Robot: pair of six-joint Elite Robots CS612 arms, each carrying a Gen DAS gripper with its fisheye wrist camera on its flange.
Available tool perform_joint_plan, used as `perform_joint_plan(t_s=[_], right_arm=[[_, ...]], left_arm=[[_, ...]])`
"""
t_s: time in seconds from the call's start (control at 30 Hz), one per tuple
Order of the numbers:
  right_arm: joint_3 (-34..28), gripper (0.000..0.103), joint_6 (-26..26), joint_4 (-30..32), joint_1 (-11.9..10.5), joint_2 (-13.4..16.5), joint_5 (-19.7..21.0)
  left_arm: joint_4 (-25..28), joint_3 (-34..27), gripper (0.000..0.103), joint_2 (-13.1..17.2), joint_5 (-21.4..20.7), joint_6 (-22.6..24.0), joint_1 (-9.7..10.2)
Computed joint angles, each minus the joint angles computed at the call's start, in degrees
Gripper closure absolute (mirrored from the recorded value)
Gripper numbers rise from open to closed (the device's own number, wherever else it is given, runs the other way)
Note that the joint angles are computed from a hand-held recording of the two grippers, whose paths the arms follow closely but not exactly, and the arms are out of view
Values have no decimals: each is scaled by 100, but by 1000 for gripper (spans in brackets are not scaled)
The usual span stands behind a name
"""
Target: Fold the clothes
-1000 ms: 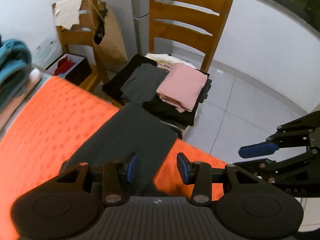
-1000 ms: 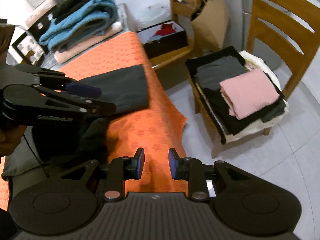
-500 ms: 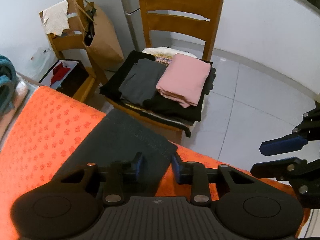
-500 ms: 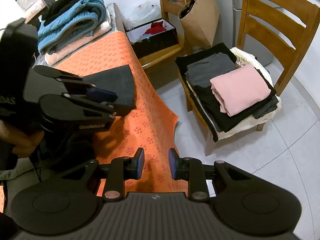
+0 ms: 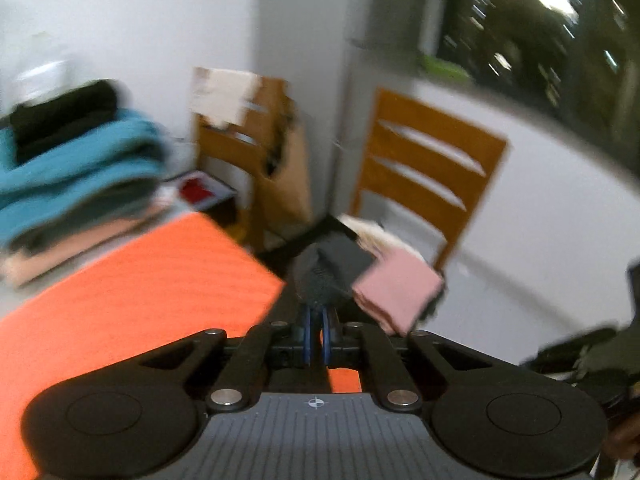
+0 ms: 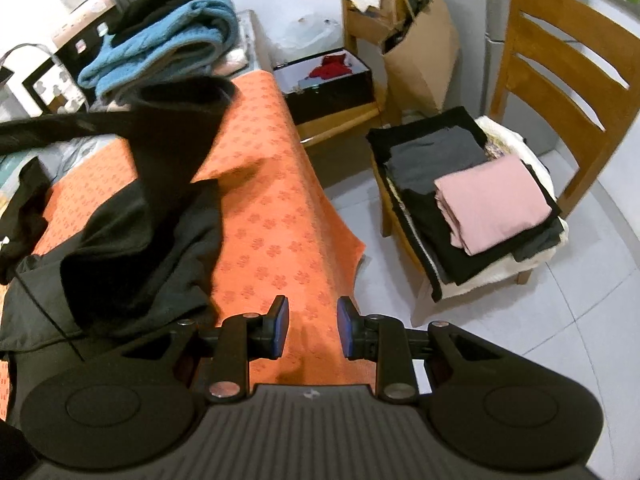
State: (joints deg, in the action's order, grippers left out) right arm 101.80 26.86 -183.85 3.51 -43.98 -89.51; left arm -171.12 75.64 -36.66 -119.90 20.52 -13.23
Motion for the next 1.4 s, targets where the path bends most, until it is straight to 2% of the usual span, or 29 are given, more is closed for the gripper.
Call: perform_joint_plan(t_s=[0.07, 0.17, 0.5, 0.7, 0.83, 0.97, 1.07, 1.2, 1.3, 1.4], right_arm=[[-70, 73, -119, 43, 13, 14, 49], [-177, 73, -307, 111, 34, 28, 130], [-621, 73, -1043, 469, 119, 104, 446], [-900, 73, -1503, 829, 179, 170, 618], [-1058, 73, -1767, 1034, 208, 201, 676], [-1189, 73, -2048, 1239, 233, 215, 731], [-1270, 73, -2282, 1393, 241, 217, 781], [-1398, 72, -2611, 1606, 238, 232, 850], [-1526, 70, -2916, 1776, 228, 258, 927], [-1700, 70, -3346, 1968, 206, 297, 1032]], left_arm=[[-172, 35, 95, -64, 84, -508, 155], [-299, 122, 95, -160, 222, -1016, 355], [-859, 792, 95, -533, 1263, -2364, 861], [-671, 1147, 95, -672, 1594, -2890, 1111], [-539, 1241, 94, -609, 1787, -3324, 1209], [-484, 1294, 93, -534, 1775, -3744, 1333], [-483, 1360, 92, -534, 1827, -3854, 1386], [-735, 1463, 70, -536, 1847, -3970, 1469], [-750, 1326, 66, -441, 1765, -3911, 1520], [-549, 1083, 65, -300, 1610, -3591, 1536]])
